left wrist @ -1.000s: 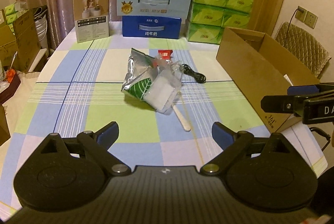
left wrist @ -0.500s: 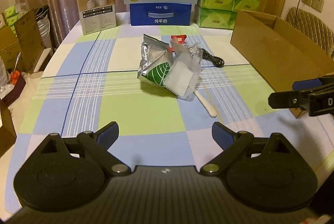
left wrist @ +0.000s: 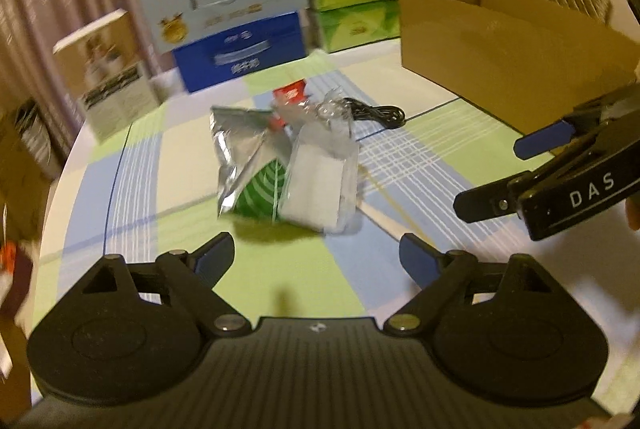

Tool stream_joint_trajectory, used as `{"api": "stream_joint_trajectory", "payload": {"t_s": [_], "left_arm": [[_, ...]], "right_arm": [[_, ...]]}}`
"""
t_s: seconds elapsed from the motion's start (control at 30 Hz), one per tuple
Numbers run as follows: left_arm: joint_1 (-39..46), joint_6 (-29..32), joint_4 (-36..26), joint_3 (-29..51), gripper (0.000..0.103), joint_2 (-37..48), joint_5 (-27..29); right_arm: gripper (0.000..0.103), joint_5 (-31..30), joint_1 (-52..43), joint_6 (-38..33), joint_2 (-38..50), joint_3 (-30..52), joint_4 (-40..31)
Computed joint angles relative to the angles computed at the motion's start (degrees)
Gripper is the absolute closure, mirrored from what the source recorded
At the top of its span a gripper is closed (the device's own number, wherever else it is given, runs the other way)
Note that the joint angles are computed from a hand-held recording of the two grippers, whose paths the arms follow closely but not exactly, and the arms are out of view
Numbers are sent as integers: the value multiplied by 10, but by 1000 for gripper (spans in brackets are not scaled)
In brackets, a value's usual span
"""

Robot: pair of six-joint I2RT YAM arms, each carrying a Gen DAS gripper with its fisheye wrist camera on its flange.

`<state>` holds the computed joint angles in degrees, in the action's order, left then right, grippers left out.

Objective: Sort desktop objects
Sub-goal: 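Grasp the white plastic spoon with the right gripper while the left gripper approaches the clear tray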

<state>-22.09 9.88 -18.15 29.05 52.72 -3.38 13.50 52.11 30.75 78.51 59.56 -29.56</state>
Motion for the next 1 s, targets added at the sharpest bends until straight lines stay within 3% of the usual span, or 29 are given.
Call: {"api": "stream_joint_trajectory", "payload": {"t_s": [0.17,0.37,0.47,0.5,0.53,0.67,0.83,1.0], "left_arm": [[-6,67,100,3,19,94,1],[5,84,175,15,27,185,8],[14,83,200,19,36,209,17],[17,87,200,21,44,212,23],[21,91,194,26,49,217,34],[31,104,153,39,49,204,54],[60,111,45,32,50,109,59],[136,111,-43,9,50,31,122]], "right_arm": [[16,-16,-17,-19,26,12,14],[23,-13,-27,-31,46,20,17],[24,-21,-32,-30,53,22,20],[26,-23,-32,-31,56,23,20],[29,-27,-32,-32,59,26,21],[41,-44,-30,-42,73,32,29],[54,-69,-28,-52,98,41,48],[65,-69,-11,-80,137,57,71]]}}
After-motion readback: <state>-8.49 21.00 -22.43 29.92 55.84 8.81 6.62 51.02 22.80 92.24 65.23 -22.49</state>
